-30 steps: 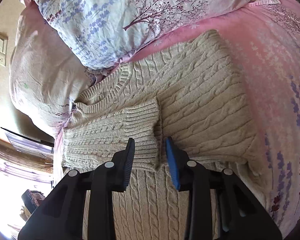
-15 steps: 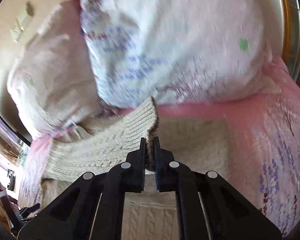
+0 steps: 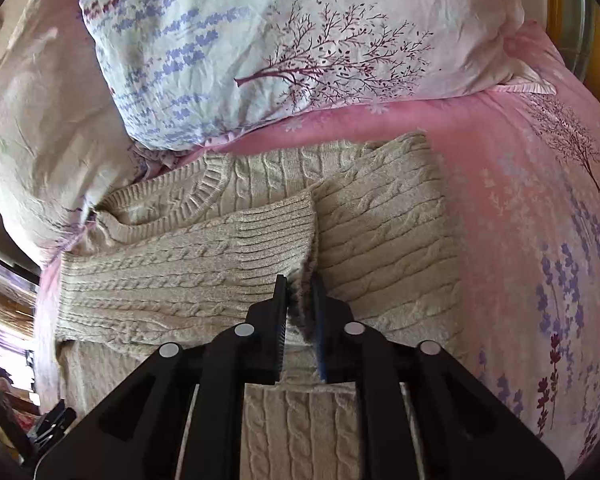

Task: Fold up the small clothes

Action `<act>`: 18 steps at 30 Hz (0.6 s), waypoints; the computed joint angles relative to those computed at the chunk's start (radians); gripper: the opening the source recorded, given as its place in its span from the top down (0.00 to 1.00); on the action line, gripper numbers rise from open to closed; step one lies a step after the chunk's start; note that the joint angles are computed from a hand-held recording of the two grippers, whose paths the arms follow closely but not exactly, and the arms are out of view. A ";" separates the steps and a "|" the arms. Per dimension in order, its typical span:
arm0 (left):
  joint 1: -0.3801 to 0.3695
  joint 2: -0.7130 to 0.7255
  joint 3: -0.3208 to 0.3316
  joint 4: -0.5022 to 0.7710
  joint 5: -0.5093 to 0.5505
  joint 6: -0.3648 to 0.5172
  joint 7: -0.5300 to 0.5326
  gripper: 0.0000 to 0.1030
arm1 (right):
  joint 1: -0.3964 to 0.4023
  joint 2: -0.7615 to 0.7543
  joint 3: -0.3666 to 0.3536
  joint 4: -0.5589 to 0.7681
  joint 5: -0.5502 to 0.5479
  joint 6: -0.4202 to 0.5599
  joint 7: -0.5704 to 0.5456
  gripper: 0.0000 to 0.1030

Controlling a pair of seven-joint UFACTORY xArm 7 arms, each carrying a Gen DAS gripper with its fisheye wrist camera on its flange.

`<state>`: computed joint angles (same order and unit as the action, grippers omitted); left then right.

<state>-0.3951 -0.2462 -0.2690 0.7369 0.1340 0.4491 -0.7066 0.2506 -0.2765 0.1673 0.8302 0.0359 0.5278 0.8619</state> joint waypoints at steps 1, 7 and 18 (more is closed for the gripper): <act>-0.008 -0.004 0.011 -0.006 -0.023 -0.008 0.015 0.36 | 0.015 -0.049 -0.021 -0.044 0.047 -0.042 -0.021 0.53; -0.094 -0.042 0.107 -0.066 -0.285 -0.085 0.200 0.43 | 0.031 -0.379 -0.086 -0.287 0.181 -0.069 -0.028 0.26; -0.291 -0.102 0.263 -0.152 -0.907 -0.179 0.601 0.56 | 0.164 -0.726 -0.108 -0.576 0.371 -0.002 0.043 0.50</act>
